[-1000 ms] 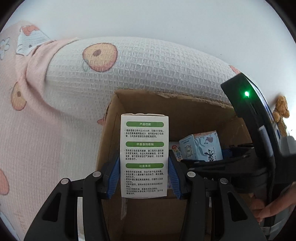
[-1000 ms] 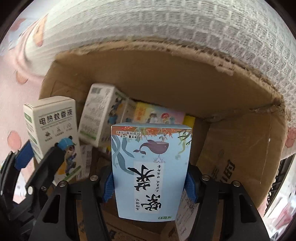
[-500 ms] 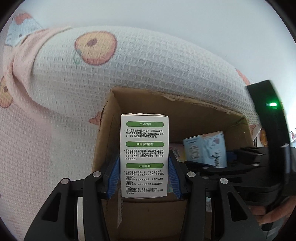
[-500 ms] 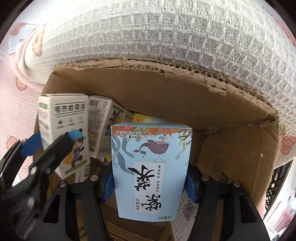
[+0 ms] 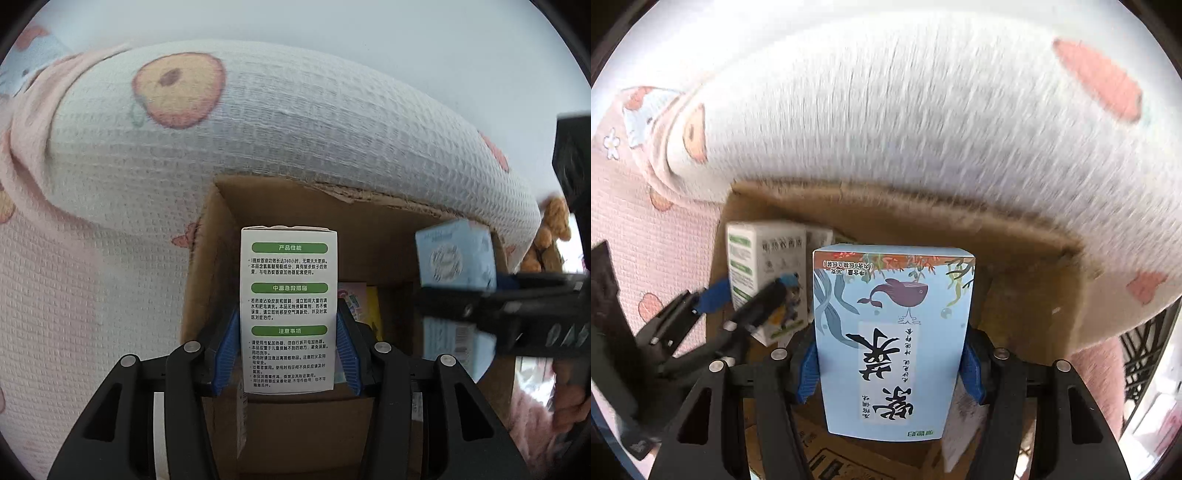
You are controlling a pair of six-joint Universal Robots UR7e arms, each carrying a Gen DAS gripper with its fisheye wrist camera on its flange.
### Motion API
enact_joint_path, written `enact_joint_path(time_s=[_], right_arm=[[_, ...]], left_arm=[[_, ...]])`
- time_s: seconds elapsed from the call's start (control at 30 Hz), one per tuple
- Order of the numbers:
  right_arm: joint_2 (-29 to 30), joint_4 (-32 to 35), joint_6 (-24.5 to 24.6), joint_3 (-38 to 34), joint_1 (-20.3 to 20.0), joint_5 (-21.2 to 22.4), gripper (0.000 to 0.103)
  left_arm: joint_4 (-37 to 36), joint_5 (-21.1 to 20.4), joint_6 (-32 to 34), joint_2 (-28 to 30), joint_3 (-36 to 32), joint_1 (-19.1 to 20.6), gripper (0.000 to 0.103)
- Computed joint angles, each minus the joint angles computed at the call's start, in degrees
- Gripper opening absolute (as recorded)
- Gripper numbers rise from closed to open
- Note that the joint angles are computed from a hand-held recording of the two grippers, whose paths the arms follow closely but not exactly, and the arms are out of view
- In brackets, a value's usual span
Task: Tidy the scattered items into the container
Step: 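Carry both held boxes with both grippers over the cardboard box, then lower the white box into the cardboard box and open the left gripper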
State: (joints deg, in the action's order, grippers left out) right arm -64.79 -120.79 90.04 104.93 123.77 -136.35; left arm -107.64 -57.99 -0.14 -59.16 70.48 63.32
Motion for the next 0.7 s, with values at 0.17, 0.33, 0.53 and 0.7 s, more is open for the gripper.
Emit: enact_joint_path(time_s=[0.17, 0.33, 0.53, 0.7], right_arm=[[-2.4, -3.3, 0.6, 4.1, 0.7, 2.4, 0.06], [-2.0, -2.5, 1.6, 4.7, 2.2, 2.7, 0.06], [-3.7, -0.8, 1.5, 5.4, 2.3, 2.9, 0.06], [-4.3, -0.3, 1.1, 5.6, 2.0, 3.2, 0.06]], left_arm=[[1.3, 1.7, -0.3, 0.6, -0.4, -0.3, 0.052], [2.0, 5.5, -0.2, 0.7, 0.5, -1.0, 0.052], [3.7, 6.5, -3.0, 1.8, 0.1, -2.6, 0.052], [3.1, 4.9, -4.1, 5.3, -5.7, -2.6, 0.054]])
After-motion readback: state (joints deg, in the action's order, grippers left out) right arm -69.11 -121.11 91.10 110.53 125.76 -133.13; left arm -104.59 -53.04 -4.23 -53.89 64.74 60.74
